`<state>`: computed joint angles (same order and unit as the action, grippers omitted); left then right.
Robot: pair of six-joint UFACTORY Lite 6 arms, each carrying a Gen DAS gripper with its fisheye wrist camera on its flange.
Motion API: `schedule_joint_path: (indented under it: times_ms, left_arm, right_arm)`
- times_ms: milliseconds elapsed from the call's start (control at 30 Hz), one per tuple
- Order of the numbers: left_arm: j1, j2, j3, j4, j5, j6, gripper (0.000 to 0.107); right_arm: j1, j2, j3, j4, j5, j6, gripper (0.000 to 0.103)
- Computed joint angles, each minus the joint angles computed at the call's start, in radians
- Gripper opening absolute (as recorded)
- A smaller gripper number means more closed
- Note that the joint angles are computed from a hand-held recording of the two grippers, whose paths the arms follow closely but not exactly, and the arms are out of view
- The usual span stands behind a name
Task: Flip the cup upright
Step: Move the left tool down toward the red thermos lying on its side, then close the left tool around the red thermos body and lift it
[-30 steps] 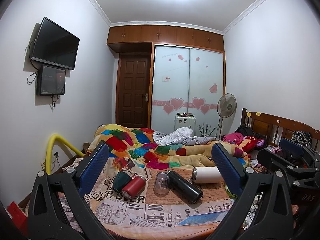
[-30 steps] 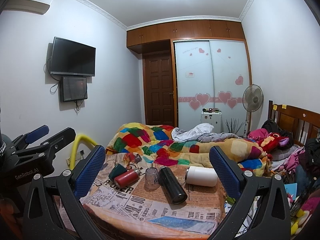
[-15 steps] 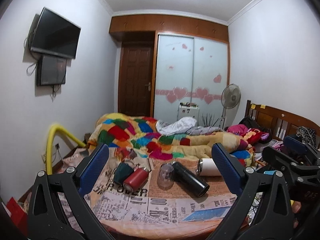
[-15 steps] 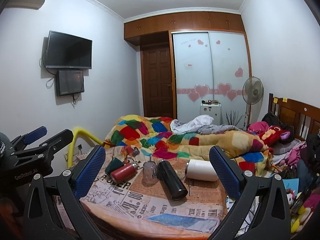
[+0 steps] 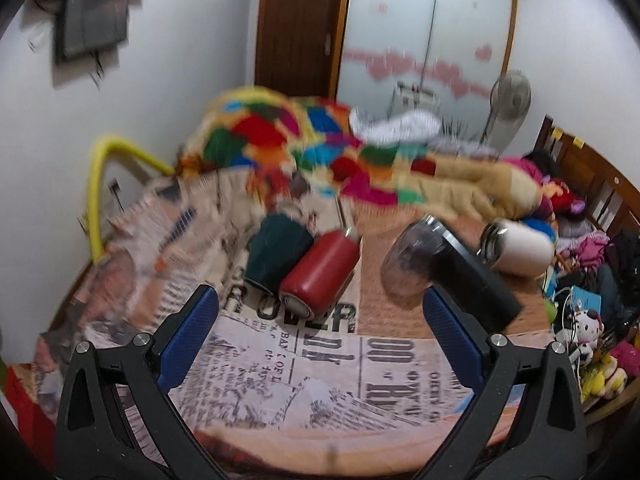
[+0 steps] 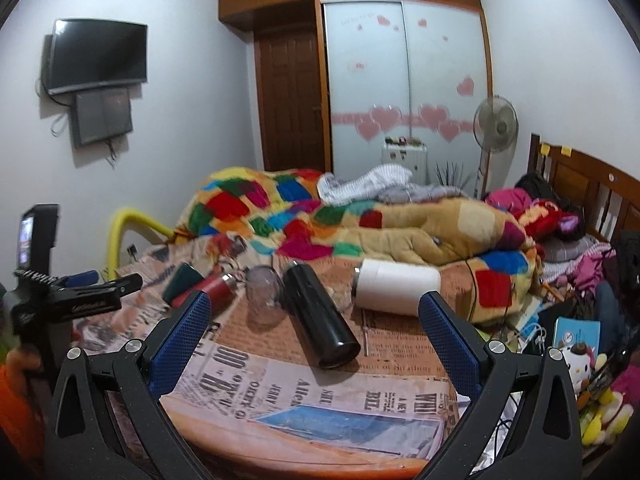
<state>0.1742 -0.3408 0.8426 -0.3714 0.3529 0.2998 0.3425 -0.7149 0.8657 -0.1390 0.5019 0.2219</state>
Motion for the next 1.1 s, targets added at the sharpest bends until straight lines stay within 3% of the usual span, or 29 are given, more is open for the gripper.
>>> schedule_joint_path:
  times_ms: [67,200,400,633,900,1033,1100]
  left_arm:
    - [0.026,0.156,0.075,-0.118,-0.014,0.138,0.092]
    - [0.004,0.401,0.231,-0.142,-0.014,0.209,0.077]
    - [-0.034,0.633,0.429,-0.085,0.051,0.228,0.073]
    - [-0.056,0.806,0.607,0.076,0.128,0.11,0.072]
    - [-0.075,0.971,0.793,0.094,0.259,0.098,0.072]
    - [-0.098,1.027,0.842,0.12,0.251,0.052,0.072]
    - [-0.104,1.041,0.852,0.145,0.228,0.011,0.067]
  right_arm:
    - [-0.014,0.039,0.005,0.008,-0.01,-0.01,0.103]
    - [-0.038,0.136,0.016,0.014,-0.039,-0.019,0.103]
    - [-0.059,0.245,0.033,0.044,-0.081,-0.046,0.103]
    - [-0.049,0.307,0.038,0.053,-0.113,-0.043,0.103]
    - [-0.045,0.359,0.041,0.102,-0.149,-0.082,0.103]
    - [-0.04,0.357,0.034,0.101,-0.149,-0.082,0.103]
    - [-0.04,0.354,0.032,0.098,-0.146,-0.085,0.103]
